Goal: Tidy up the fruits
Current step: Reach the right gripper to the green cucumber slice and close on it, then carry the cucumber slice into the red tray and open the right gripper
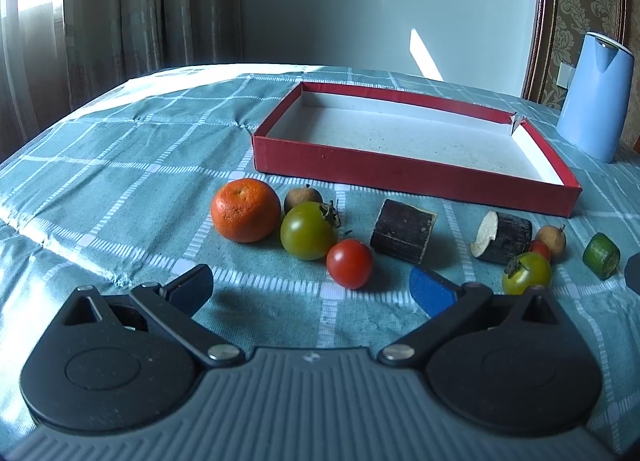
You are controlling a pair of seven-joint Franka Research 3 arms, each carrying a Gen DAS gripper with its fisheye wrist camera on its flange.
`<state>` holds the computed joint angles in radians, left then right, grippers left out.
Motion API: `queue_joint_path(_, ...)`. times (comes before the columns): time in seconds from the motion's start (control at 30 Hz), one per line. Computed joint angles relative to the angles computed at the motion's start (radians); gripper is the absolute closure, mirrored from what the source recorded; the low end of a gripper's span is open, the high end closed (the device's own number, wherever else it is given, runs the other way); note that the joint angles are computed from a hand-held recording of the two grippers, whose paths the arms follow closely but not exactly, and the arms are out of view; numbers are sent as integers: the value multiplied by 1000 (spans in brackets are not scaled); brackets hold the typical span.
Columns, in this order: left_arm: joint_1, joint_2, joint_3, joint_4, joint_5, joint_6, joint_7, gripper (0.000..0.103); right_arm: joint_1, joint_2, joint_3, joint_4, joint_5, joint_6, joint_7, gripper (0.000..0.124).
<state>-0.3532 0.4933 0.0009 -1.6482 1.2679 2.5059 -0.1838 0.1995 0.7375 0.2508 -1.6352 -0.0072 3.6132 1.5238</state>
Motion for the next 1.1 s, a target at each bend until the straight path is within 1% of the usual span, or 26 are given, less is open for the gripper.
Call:
queue_joint_path(0.13, -3, -1, 2, -1, 9, 0, -4, 0, -16, -10, 1, -7, -16, -33, -7, 21)
queue_joint_path(0.23, -1, 2, 1, 1, 9, 1, 1, 0, 29, -9, -53, 26, 42, -85, -48, 21)
queue_joint_path(0.33, 0, 1, 1, 1, 6, 3, 4, 0, 27, 11, -48, 74, 59, -127, -82, 21)
queue_joint_path(0.43, -1, 1, 1, 1, 4, 1, 5, 0, 69, 30, -92, 123, 114, -158, -123, 23)
queue_joint_path(0.47, 0, 1, 0, 1, 2, 2, 8, 0, 66, 34, -87, 131, 121, -165, -134, 24)
queue_joint_path(0.5, 0, 1, 0, 1, 2, 2, 8, 0, 62, 40, -79, 140, 125, -170, -144, 27)
queue_joint_path(0.53, 1, 2, 0, 1, 0, 5, 11, 0, 67, 42, -83, 146, 135, -178, -154, 37)
queue_joint_path(0.57, 2, 2, -1, 2, -2, 7, 13, 0, 63, 45, -77, 153, 140, -191, -162, 39)
queue_joint_path(0.6, 3, 3, -1, 3, -5, 8, 16, 0, 51, 50, -61, 160, 140, -199, -169, 39)
queue_joint_path(0.67, 2, 4, 1, 5, -7, 8, 18, 0, 54, 52, -61, 166, 156, -206, -181, 39)
queue_joint_path(0.7, 1, 5, 2, 6, -6, 8, 17, 0, 46, 52, -50, 166, 155, -208, -189, 39)
queue_joint_path(0.83, -2, 7, 4, 7, -3, 8, 15, 0, 56, 56, -58, 179, 178, -224, -210, 40)
queue_joint_path(0.9, -1, 7, 4, 7, -4, 9, 15, 0, 64, 65, -67, 202, 187, -246, -222, 44)
queue_joint_path(0.93, -1, 7, 4, 7, -4, 9, 15, 0, 60, 69, -60, 213, 188, -261, -228, 51)
queue_joint_path(0.97, -2, 7, 4, 7, -4, 7, 14, 0, 56, 75, -54, 226, 191, -279, -233, 62)
queue_joint_path(1.0, -2, 6, 4, 7, -5, 6, 14, 0, 56, 79, -54, 238, 197, -298, -237, 65)
queue_joint_path(1.1, -2, 7, 4, 7, -5, 7, 14, 0, 77, 90, -78, 266, 226, -326, -242, 65)
